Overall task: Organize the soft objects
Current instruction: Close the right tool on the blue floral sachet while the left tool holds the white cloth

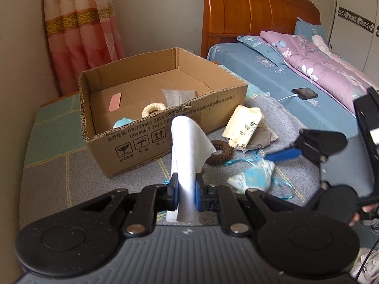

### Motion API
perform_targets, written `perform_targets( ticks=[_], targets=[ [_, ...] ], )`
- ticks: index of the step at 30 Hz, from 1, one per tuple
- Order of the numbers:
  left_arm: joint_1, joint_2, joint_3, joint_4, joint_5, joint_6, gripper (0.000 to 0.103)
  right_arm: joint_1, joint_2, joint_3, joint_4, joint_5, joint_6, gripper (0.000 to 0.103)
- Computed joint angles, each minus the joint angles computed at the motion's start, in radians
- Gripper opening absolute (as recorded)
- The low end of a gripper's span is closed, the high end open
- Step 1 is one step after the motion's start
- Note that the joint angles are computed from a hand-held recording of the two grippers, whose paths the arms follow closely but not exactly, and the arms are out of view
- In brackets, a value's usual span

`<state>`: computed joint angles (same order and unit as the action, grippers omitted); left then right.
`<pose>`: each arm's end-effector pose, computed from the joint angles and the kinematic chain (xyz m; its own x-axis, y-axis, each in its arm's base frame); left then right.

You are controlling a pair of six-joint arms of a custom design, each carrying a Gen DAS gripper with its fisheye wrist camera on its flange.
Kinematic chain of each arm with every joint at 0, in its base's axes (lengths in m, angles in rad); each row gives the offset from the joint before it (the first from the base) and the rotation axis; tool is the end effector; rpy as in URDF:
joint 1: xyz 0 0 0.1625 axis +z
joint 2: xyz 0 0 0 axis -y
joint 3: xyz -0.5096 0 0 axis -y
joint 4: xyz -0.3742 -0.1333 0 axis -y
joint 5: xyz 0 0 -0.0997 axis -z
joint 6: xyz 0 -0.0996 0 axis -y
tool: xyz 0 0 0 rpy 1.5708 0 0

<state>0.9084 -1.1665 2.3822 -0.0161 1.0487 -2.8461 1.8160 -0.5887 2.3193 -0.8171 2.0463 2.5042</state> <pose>-0.0211 -0.3246 0.1635 -0.5934 0.5875 -0.5502 0.7797 0.5893 -0.2117 0.1675 -0.3080 -0.0550 -0.6333 -0.4124 0.6548 -0.7081 0.6502 -0.2753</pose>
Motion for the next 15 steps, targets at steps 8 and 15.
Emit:
perform_targets(
  ticks=[8, 15],
  targets=[
    [0.008, 0.002, -0.005, 0.01, 0.008, 0.022, 0.011, 0.031, -0.005, 0.012, 0.1, -0.019, -0.018, 0.103],
    [0.002, 0.001, -0.003, 0.017, 0.003, 0.028, 0.011, 0.033, -0.006, -0.026, 0.125, 0.001, -0.102, 0.089]
  ],
)
